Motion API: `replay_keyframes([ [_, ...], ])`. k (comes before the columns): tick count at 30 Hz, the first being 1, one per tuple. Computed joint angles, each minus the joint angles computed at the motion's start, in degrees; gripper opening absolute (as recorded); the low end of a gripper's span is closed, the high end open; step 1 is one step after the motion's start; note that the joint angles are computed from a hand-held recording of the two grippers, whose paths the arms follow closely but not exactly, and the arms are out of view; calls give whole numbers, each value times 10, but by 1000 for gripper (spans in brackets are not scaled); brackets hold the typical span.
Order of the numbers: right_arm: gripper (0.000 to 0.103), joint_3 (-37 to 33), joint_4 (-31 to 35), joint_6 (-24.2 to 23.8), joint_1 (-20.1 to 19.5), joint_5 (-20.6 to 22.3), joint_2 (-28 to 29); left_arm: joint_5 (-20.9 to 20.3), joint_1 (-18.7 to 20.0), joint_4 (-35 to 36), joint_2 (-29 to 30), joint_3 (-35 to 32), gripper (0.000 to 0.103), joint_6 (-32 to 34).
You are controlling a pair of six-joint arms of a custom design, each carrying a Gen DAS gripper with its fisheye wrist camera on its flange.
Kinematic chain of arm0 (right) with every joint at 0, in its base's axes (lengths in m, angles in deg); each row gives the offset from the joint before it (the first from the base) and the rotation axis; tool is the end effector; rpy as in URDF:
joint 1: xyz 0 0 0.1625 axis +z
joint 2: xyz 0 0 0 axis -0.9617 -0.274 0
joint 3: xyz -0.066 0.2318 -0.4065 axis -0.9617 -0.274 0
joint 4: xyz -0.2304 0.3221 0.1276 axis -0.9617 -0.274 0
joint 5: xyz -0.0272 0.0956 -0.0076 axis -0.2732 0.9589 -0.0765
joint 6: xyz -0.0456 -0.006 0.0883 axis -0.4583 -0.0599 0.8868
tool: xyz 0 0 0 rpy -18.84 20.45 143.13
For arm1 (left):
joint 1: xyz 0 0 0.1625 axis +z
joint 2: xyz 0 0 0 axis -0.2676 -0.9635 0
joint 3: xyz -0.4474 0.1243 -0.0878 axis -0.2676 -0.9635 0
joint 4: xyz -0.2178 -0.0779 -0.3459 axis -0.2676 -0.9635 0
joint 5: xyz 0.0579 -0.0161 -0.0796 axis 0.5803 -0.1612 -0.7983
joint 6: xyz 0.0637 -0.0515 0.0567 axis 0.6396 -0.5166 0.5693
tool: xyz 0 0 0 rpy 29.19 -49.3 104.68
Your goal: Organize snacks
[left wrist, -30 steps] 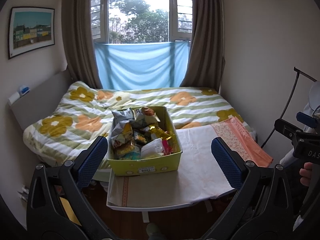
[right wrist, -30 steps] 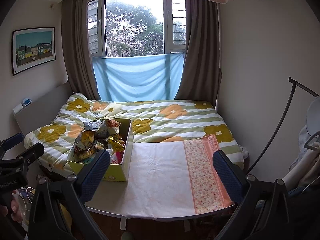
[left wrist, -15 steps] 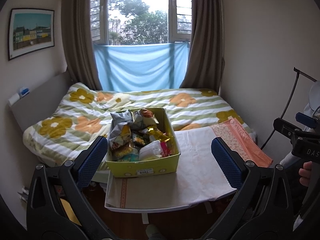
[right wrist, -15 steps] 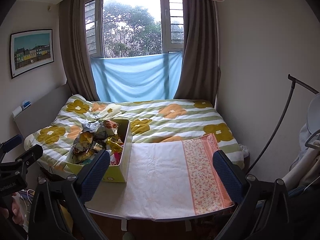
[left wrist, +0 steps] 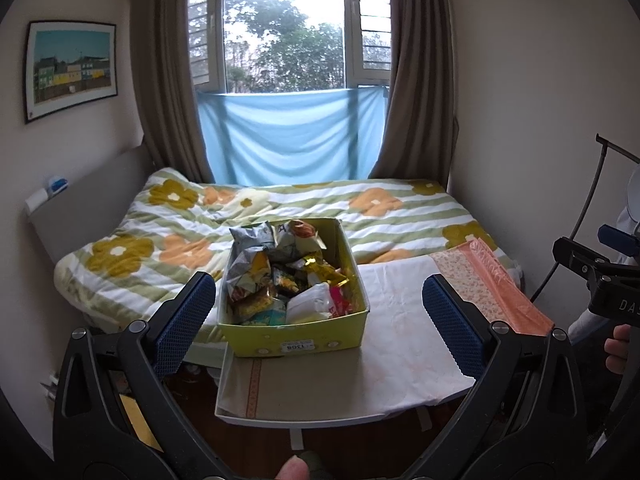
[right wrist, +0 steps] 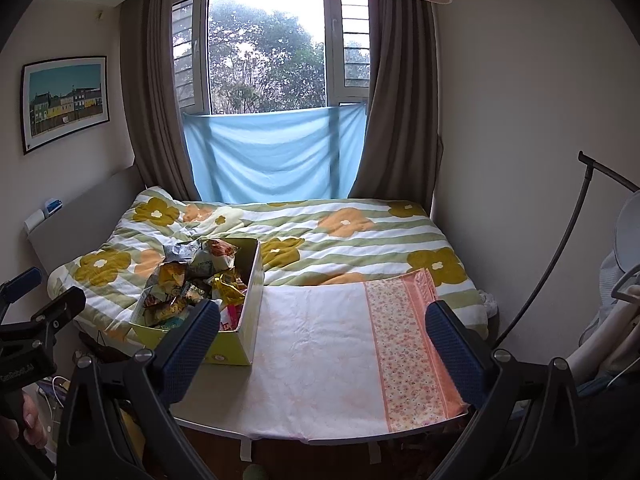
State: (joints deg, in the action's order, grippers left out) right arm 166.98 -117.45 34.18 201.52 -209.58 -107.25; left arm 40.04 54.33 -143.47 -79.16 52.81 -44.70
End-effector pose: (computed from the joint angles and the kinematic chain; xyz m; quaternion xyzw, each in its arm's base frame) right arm 0.4761 -0.5400 0.3028 0.1643 -0.7979 0.4662 0.3451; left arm -0.3338 -0.5493 0.4062 0.2484 0.7917 -0.4621 0.3130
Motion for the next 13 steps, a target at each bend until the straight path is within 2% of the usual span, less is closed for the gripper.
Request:
replay_keyframes([
  [4, 102, 1, 4, 0, -2, 4, -1, 4, -2, -7, 2, 2, 103, 4],
  [8, 102, 1, 9, -1, -5, 12, -2, 40, -6, -7, 11, 1, 103, 6],
  [13, 102, 2, 44, 17, -11, 29, -4, 34, -3, 48, -2, 6, 103, -46],
])
